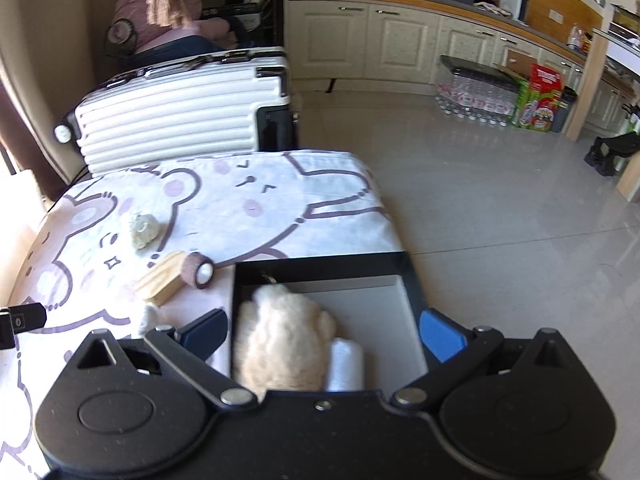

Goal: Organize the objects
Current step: 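Move both tools back over the bed toward the remaining items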

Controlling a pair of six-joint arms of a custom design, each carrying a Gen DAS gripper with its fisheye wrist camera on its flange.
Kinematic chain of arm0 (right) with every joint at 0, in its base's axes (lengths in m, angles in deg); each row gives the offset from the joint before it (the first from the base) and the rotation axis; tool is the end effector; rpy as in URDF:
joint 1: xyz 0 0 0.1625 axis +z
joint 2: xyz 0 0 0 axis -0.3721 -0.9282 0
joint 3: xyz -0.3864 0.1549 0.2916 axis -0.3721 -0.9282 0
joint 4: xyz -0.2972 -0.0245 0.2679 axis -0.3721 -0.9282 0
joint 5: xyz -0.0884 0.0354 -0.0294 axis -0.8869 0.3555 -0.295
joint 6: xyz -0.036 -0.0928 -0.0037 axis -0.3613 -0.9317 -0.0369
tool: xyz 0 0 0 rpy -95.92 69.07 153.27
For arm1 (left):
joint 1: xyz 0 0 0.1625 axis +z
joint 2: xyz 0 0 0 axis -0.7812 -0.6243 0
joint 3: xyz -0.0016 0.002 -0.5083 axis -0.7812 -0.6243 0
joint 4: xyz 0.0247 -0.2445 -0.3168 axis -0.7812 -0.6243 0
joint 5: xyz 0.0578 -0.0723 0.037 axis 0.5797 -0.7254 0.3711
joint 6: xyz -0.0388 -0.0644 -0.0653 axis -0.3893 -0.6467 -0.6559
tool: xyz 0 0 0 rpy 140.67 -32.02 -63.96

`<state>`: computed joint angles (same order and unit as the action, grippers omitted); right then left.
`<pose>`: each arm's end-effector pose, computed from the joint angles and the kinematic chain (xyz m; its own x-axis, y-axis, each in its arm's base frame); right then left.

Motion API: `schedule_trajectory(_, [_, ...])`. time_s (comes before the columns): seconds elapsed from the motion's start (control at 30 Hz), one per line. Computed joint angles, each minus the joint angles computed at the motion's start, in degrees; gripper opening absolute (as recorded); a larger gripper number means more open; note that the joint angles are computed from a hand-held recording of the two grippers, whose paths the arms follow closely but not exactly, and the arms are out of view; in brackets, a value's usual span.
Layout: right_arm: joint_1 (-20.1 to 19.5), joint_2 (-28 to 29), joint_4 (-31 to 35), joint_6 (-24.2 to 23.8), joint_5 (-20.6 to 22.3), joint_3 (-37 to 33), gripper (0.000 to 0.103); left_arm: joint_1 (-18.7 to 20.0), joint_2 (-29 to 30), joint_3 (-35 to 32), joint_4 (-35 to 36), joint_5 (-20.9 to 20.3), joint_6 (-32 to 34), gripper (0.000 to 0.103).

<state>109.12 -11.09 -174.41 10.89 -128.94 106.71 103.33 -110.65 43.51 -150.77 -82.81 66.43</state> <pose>0.0341 -0.7087 0.2891 -0.6553 0.3305 0.6793 -0.3102 0.7022 -0.6408 -0.3256 -0.7600 -0.0002 -0.6984 0.0929 -0.7096 0.4952 0.7786 -0.3855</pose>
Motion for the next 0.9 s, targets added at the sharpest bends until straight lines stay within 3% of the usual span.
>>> schedule_trajectory(0.43, [1.94, 3.34, 2.31, 0.25, 2.08, -2.92, 0.103, 1.35, -3.38, 3.85, -0.58, 2.87, -1.82, 0.103])
schedule_trajectory(0.9, [1.62, 3.60, -0.90, 2.42, 4.94, -3.06, 0.103, 0.89, -2.56, 3.32, -2.11, 1.62, 1.57, 0.103])
